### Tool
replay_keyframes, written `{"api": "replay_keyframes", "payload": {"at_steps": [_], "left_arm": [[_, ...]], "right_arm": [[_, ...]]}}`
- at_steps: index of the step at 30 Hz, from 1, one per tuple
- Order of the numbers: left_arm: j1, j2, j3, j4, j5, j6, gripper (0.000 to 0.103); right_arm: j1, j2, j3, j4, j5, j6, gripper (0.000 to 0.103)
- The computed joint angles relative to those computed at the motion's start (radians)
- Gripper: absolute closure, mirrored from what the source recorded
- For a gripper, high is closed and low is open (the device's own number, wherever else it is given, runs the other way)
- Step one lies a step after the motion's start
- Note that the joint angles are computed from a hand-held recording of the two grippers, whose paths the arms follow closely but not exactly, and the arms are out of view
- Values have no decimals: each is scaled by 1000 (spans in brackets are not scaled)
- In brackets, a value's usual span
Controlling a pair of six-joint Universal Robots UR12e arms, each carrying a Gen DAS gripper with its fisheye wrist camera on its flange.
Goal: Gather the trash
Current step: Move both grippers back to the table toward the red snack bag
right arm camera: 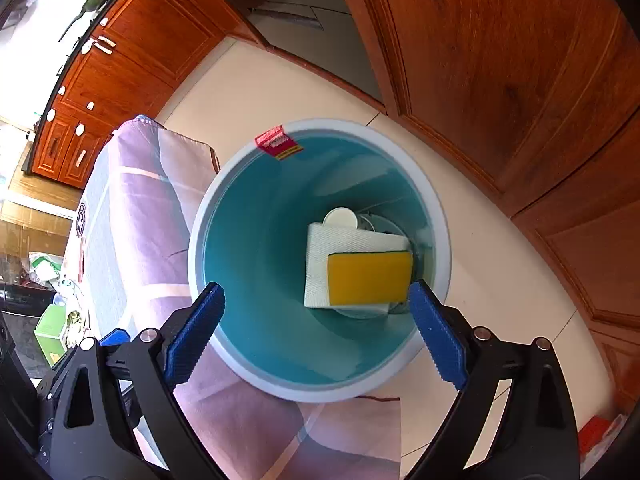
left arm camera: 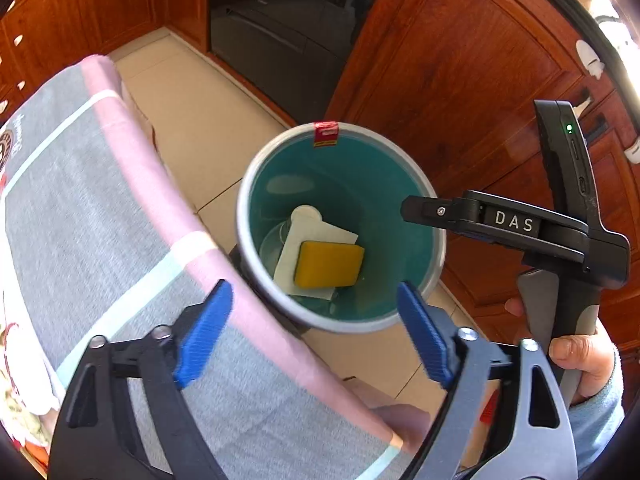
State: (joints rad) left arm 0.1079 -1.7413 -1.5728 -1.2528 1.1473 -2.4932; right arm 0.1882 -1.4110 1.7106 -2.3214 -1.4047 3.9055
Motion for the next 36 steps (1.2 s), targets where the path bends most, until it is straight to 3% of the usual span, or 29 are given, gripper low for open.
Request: {"api": "replay_keyframes", "payload": {"at_steps": [10, 19, 25, 36], "left_arm": [[54, 68, -52, 14, -1, 4, 10], [173, 140, -118, 49, 8, -19, 8], [271, 177, -147, 63, 4, -1, 8], [491, 211, -194, 111, -23, 10, 8]], "right_arm": [[45, -3, -28, 37, -13, -4, 14], [139, 53, -125, 78, -10, -54, 14], [216, 105, -219, 133, -24, -105, 14], [356, 252, -455, 275, -27, -228, 14]]}}
